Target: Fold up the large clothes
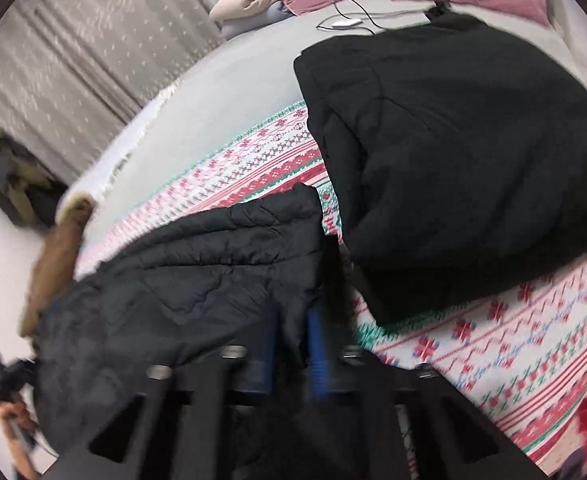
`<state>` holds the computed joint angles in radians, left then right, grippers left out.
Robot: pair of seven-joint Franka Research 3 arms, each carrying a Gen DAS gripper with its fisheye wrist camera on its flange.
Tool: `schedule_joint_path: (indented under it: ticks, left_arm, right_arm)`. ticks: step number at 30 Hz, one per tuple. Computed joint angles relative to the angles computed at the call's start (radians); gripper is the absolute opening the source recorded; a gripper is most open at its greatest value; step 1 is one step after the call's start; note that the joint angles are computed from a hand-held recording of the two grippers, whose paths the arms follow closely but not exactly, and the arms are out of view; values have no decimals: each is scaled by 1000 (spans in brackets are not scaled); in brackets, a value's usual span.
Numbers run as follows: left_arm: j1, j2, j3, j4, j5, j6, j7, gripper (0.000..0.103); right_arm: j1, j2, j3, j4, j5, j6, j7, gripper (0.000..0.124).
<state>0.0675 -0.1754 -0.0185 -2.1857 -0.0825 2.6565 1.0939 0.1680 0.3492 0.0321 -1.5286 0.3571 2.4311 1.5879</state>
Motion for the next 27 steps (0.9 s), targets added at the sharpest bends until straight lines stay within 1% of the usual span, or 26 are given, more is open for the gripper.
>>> schedule_joint_path:
  ticks: [2, 3, 4, 5, 6, 7, 9, 11, 14, 19, 20, 21, 23, 24, 25, 26, 27]
  left_arm:
    - [19, 12, -26, 14, 92, 29, -62, 5]
    - [21, 16, -29, 15, 112, 46, -78, 5]
    - [22, 29, -30, 24, 128, 54, -89, 5]
    - [23, 38, -32, 33, 145, 46, -96, 5]
    - [26, 50, -38, 45, 177, 24, -113, 5]
    - [29, 61, -43, 58, 209, -2, -133, 5]
    - [27, 81, -49, 74, 250, -40, -163, 5]
    - [27, 89, -51, 76, 289, -50, -185, 6]
    - [26, 89, -55, 72, 352, -60, -225, 8]
    - [21, 88, -59, 83, 418, -111, -263, 15]
    - [19, 84, -57, 89, 415, -125, -254, 16]
    - [18, 79, -54, 94, 405, -138, -242, 19]
    - [19, 47, -44, 82, 369, -141, -229, 23]
    - [20, 31, -42, 73, 357, -137, -230, 27]
    - [24, 4, -42, 62, 357, -135, -249, 32]
    - [29, -24, -47, 52, 369, -140, -280, 34]
    - [29, -51, -52, 40, 376, -136, -297, 37]
  right_arm:
    - [16, 1, -6, 13, -32, 28, 3, 3]
    - [13, -9, -10, 6, -39, 36, -2, 3]
    - [29, -18, -22, 1, -76, 52, 24, 3]
    - [52, -29, -41, -6, -139, 70, 59, 2]
    - [64, -41, -56, -19, -188, 80, 84, 2]
    - [90, -42, -79, -21, -272, 87, 137, 2]
    - [96, -20, -82, 4, -326, 59, 172, 2]
    - [100, 9, -84, 31, -365, 20, 192, 2]
    - [100, 53, -80, 73, -386, -22, 200, 2]
    - [134, 81, -102, 83, -475, -32, 251, 4]
    - [139, 77, -103, 79, -489, -35, 255, 4]
    - [148, 73, -110, 84, -518, -55, 258, 5]
    - [165, 48, -118, 83, -571, -86, 270, 13]
    - [167, 31, -114, 67, -585, -63, 273, 16]
    - [166, -6, -108, 28, -594, -30, 274, 21]
    - [164, -49, -98, -19, -597, 8, 272, 26]
    - [158, -102, -82, -78, -583, 53, 261, 43]
